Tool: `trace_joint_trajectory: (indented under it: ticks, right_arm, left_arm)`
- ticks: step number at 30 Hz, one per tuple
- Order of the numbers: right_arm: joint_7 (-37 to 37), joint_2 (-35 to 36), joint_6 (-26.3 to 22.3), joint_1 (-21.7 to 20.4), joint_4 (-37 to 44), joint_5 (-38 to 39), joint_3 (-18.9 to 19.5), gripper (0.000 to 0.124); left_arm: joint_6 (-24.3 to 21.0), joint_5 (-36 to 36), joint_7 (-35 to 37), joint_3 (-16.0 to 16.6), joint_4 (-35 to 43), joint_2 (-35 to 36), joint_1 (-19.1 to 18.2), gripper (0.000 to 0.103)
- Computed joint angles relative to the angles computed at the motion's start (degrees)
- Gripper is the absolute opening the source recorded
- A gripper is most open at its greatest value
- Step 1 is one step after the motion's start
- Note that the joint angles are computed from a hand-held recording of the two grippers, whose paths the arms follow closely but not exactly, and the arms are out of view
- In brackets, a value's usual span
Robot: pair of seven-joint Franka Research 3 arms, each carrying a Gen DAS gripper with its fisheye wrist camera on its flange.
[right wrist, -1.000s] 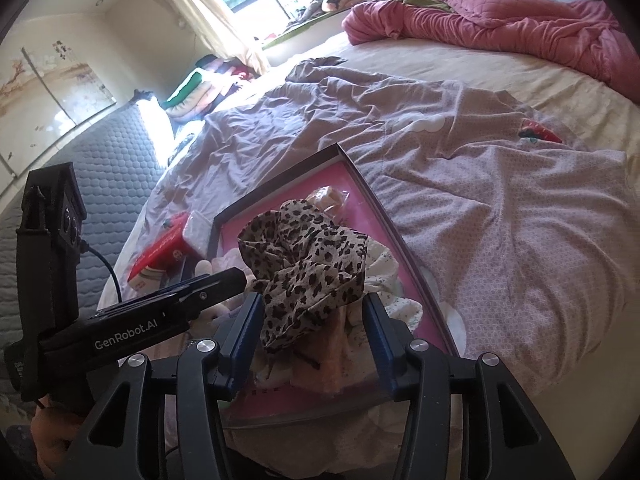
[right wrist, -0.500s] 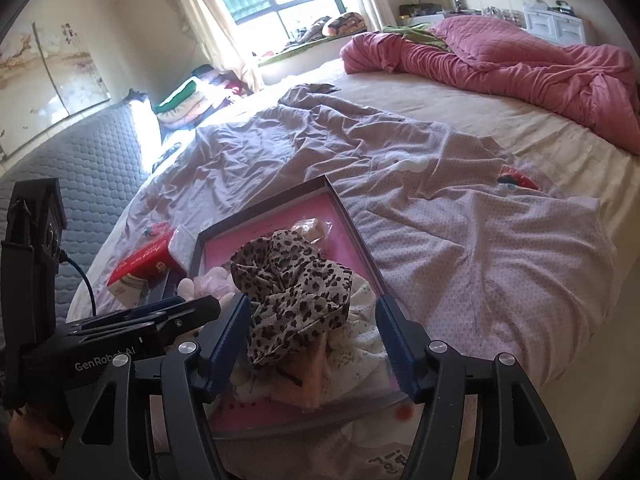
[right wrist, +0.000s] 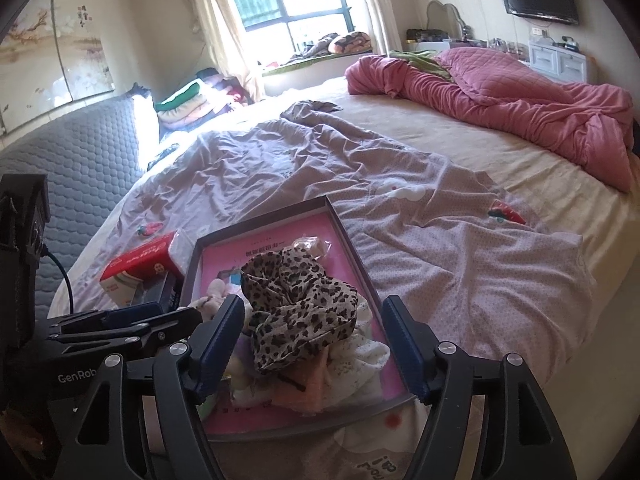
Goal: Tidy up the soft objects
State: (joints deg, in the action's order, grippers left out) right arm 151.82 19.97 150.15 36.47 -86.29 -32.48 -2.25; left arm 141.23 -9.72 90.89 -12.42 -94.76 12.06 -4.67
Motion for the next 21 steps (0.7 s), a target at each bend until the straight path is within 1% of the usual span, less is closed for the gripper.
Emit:
trace_joint_trajectory:
  ticks: [3, 4, 7, 9, 11, 14, 21]
  right_arm:
    - [-0.13, -0.15, -0.96, 0.77, 0.62, -1.54, -0.18, 0.075]
    - [-0.32, -0.24, -1.04, 0.86, 0.63, -1.8, -0.04, 0.075]
    - [-0.78, -0.31, -2.24, 1.43, 1.17, -2.67, 0.35, 0.077]
    - [-0.82, -0.48, -2.55, 1.8, 1.13, -3.27, 0.61, 0.077]
    - [-1.11, -0.55, -3.6, 2.28, 1.39, -3.85, 0.91, 0.077]
    - [-1.01, -1.03, -4.36, 3.1, 1.03, -5.4, 1.31, 0.078]
    - [-2.53, -1.87, -6.2, 3.72, -0.01, -5.36, 2.99, 0.078]
  left_arm:
    - [1.23, 0.54, -0.34, 0.27, -2.29, -1.96, -0.05, 0.063]
    - [1.64, 0.97, -0.67, 0.44, -3.09, -2.68, -0.13, 0.067]
    - [3.32, 1.89, -1.58, 1.01, -6.09, -5.19, -0.26, 0.074]
    - [3.88, 2.09, -1.67, 1.38, -8.08, -6.87, -0.25, 0.075]
    - [4.67, 4.95, -4.17, 2.14, -10.46, -8.83, -0.5, 0.076]
    - [5.66, 6.12, -5.35, 2.81, -13.43, -11.24, -0.47, 0.077]
    - [6.05, 10.51, -10.92, 4.24, -20.5, -17.38, -0.18, 0.077]
